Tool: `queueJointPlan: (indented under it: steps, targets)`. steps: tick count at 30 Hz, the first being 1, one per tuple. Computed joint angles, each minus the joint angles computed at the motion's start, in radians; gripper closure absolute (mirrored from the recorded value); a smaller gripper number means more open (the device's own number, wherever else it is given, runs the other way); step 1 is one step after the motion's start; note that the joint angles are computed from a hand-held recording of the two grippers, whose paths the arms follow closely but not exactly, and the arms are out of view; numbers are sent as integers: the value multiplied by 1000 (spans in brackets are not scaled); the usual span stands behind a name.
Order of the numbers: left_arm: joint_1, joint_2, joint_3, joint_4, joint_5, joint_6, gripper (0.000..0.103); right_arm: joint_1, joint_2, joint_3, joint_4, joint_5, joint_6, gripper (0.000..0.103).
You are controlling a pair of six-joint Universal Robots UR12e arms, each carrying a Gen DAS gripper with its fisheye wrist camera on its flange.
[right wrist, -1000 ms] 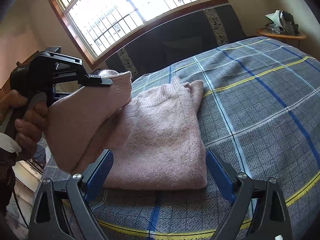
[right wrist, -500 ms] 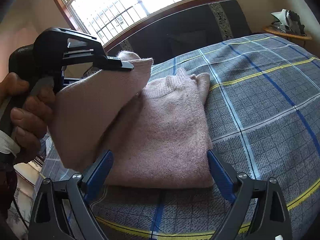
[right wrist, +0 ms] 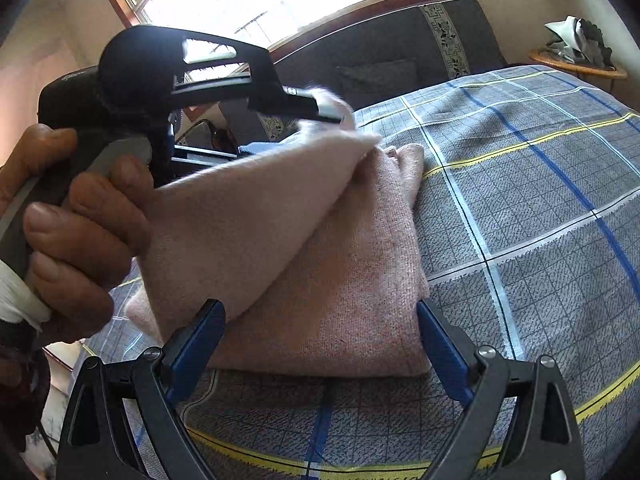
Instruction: Fold small clothes
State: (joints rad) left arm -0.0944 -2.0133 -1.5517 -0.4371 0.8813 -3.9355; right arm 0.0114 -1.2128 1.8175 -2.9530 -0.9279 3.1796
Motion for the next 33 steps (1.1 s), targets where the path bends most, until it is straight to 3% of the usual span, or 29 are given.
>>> queueJointPlan:
  steps: [2, 6, 8, 11, 13, 16, 18, 20, 22, 24, 26, 28, 31, 33]
  targets:
    - [16, -2, -17, 109, -91, -36, 71, -1, -2, 2, 3, 0, -2, 9]
    - [41, 46, -86, 318, -106, 24, 63, -3, -4, 5, 0, 9, -3, 9]
    - [55, 90, -142, 372, -54, 90, 60, -12, -4, 14, -22, 42, -6, 9]
    - [55, 163, -232, 335, 94, 267, 60, -46, 4, 23, -52, 181, 2, 9]
    - [47, 190, -285, 326, 165, 379, 60, -82, 31, 22, -108, 337, 95, 9]
    - [20, 198, -328, 310, 222, 491, 60, -121, 90, -3, -192, 508, 336, 8]
    - [-5, 188, -342, 329, 243, 519, 60, -134, 130, -33, -228, 587, 455, 8]
    - [-35, 169, -336, 344, 282, 561, 60, -137, 147, -56, -223, 606, 502, 8]
    - [-54, 152, -325, 350, 316, 597, 60, -136, 151, -78, -176, 610, 486, 8]
    - [-60, 136, -313, 352, 320, 617, 59, -132, 127, -87, -108, 547, 431, 8]
    - [-59, 125, -298, 331, 318, 619, 60, -133, 116, -96, -133, 516, 428, 8]
    - [-44, 122, -303, 361, 264, 584, 60, -135, 103, -97, -81, 532, 387, 8]
    - [-11, 128, -333, 465, 161, 489, 60, -131, 77, -85, 87, 546, 244, 8]
    - [8, 142, -358, 529, 154, 431, 59, -120, 66, -92, 185, 501, 155, 8]
